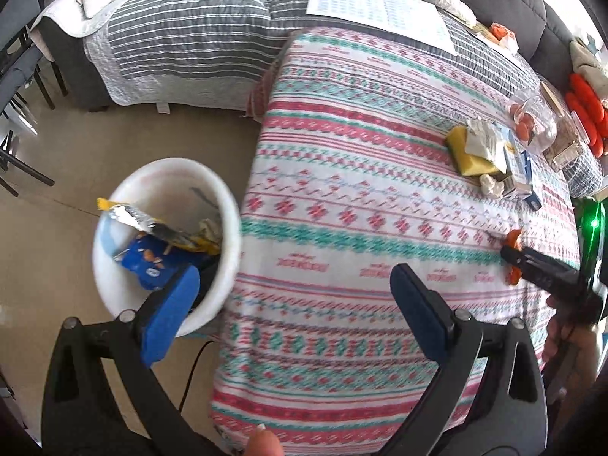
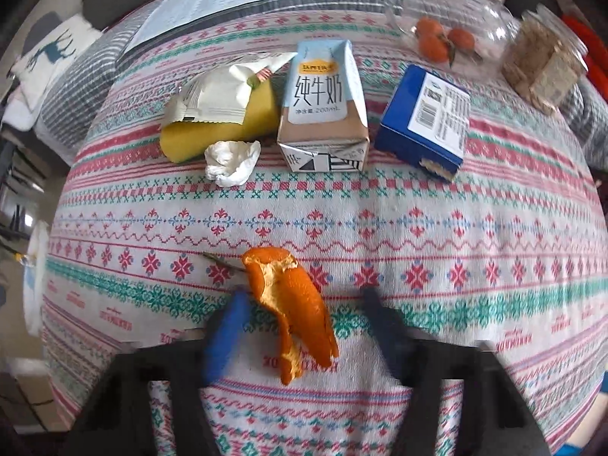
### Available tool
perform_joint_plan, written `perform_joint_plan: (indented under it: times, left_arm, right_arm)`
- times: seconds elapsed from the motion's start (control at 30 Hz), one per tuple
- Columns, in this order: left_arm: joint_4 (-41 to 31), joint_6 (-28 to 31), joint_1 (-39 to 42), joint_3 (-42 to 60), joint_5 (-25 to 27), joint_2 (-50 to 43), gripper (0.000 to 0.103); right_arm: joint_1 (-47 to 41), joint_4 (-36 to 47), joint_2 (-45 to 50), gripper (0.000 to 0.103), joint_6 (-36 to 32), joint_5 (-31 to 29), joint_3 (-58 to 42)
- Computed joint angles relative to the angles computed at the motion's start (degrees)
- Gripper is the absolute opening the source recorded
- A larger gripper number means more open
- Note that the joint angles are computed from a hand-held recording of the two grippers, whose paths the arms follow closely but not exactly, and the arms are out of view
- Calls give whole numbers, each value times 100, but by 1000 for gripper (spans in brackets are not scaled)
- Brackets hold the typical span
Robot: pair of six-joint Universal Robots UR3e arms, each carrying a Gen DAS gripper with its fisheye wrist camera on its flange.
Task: Collect trash
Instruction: 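Move both tools back to the table and grasp orange peel with right tool, then grasp white snack wrapper with left tool while right tool holds orange peel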
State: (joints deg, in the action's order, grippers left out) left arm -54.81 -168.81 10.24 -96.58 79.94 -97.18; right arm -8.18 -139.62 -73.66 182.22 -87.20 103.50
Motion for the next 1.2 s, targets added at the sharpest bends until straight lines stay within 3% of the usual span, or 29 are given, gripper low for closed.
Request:
perform_joint_plan:
  times: [0.03,0.1,0.3,0.6,0.67,0.73,0.8,0.97,1.03,1.2]
  left_arm:
    - [12,-102,-99,75,16,-70,100]
    - [56,-307,-321,248,66,-242,100]
    - [151,-867,-1146,1087,259,-1056,100]
    - [404,-1582,-2108,2899,186,-2516,100]
    - [561,-1720,-2247,3296,147,-2868,96]
    - [625,-1804,-2308,3576,37,-3123,81]
    - [604,-1842,-2353,3887,-70,-3378,74]
    - [983,-2008,-2402,4172,-209,-3753,66]
    - [937,-2067,-2414,4379,-254,-3941,56]
    - [922,-2142,-2478,4613,-149,-4186,51]
  right_arm:
    - [7,-76,-4,41,-43,-27,30]
    - [-114,-127,-60,22,-203,147,106]
    - [-968,116,-639,18,-522,1099,518]
    - [-2342,241,-1537,18,-716,1710,987]
    - [-2549,298,-1622,18,-771,1767,966]
    - [-2651,435,-1590,18,-741,1877,799]
    - [-2747,502,-1535,18,-763,1987,709]
    - [-2806,524,-1325,18,-755,2048,604]
    - [-2790,542,-1203,18,-727,2120,517]
    - [-2676,491,-1059,18,-718,2114,431]
